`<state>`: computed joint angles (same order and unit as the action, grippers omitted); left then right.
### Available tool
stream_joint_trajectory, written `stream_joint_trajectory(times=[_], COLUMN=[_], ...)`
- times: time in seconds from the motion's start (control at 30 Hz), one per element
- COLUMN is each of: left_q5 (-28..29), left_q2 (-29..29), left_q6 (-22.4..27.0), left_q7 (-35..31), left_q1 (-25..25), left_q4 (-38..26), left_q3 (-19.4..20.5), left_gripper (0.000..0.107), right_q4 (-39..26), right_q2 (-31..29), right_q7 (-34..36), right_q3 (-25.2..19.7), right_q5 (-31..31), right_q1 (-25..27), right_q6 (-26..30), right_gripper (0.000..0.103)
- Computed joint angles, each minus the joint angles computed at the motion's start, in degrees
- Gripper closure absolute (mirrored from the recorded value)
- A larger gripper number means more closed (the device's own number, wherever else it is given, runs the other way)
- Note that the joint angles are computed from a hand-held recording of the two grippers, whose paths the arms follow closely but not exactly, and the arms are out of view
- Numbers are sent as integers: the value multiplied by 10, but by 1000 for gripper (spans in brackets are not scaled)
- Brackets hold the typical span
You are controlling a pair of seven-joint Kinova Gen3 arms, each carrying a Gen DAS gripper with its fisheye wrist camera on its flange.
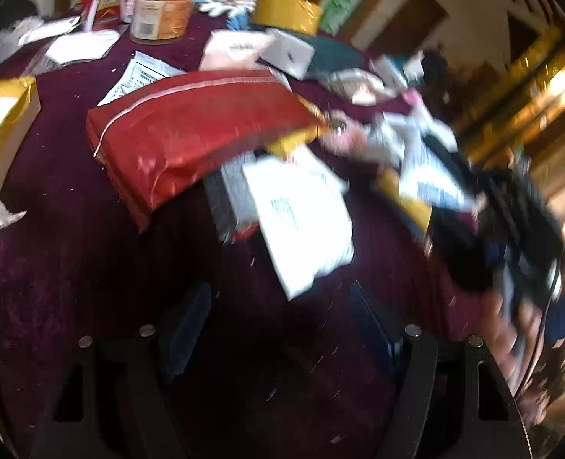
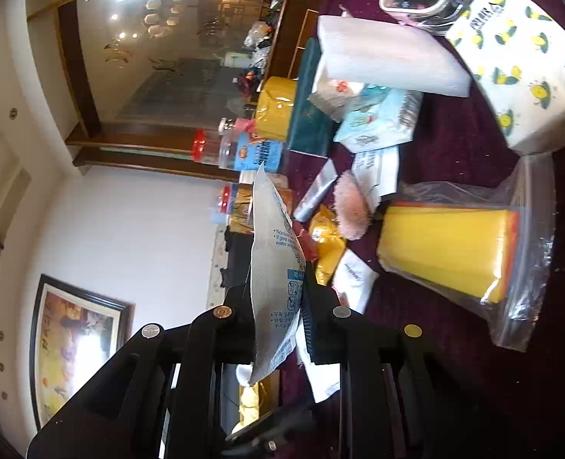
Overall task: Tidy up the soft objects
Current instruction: 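Grasp the white packet with blue print with the right gripper, then grasp a white paper card and drop it in the tray while the right gripper carries the packet there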
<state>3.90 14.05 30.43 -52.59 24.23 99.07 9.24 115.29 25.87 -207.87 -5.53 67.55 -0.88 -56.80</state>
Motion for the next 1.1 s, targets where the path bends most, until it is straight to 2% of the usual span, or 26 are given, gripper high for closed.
stream_joint_trajectory(times=[0.13,0.23,0.3,0.33,0.4,0.43,0.47,0.57,0.67,0.83,0.9,0.97,1.1], left_q5=[93,163,210,224,224,221,225,252,232,178,155,145,84], left_q2=[28,38,62,65,63,64,71,77,62,26,4,-29,-118], left_q6=[-62,-111,-112,-118,-115,-107,-91,-88,-92,-101,-101,-103,-107], left_q7=[-21,-84,-113,-126,-144,-157,-178,-221,-217,-191,-167,-150,-71], left_q1=[-103,-151,-178,-175,-142,-124,-117,-120,-98,-62,-48,-54,-13], left_q4=[11,22,10,10,3,-4,-16,-17,-17,-7,7,34,103], left_q3=[96,137,164,162,126,109,102,105,84,47,28,26,-40], left_gripper=[31,30,30,32,36,59,88,94,100,101,101,101,101], right_q4=[-3,0,6,6,5,3,2,3,8,11,10,5,-5], right_q2=[4,5,5,6,8,10,10,6,3,2,-2,3,18], right_q7=[3,8,15,15,12,8,5,4,5,10,18,27,48], right_q3=[-2,-2,-2,-2,-3,-3,-4,-2,-2,-4,-4,-6,-9], right_q5=[-3,-13,-18,-19,-16,-13,-11,-11,-15,-18,-17,-12,-2], right_q1=[-1,0,4,4,5,5,5,3,5,7,6,8,7], right_q6=[-5,-9,-13,-13,-14,-13,-11,-4,-2,-5,-5,-21,-67], right_gripper=[85,85,85,85,85,85,85,85,85,85,85,85,85])
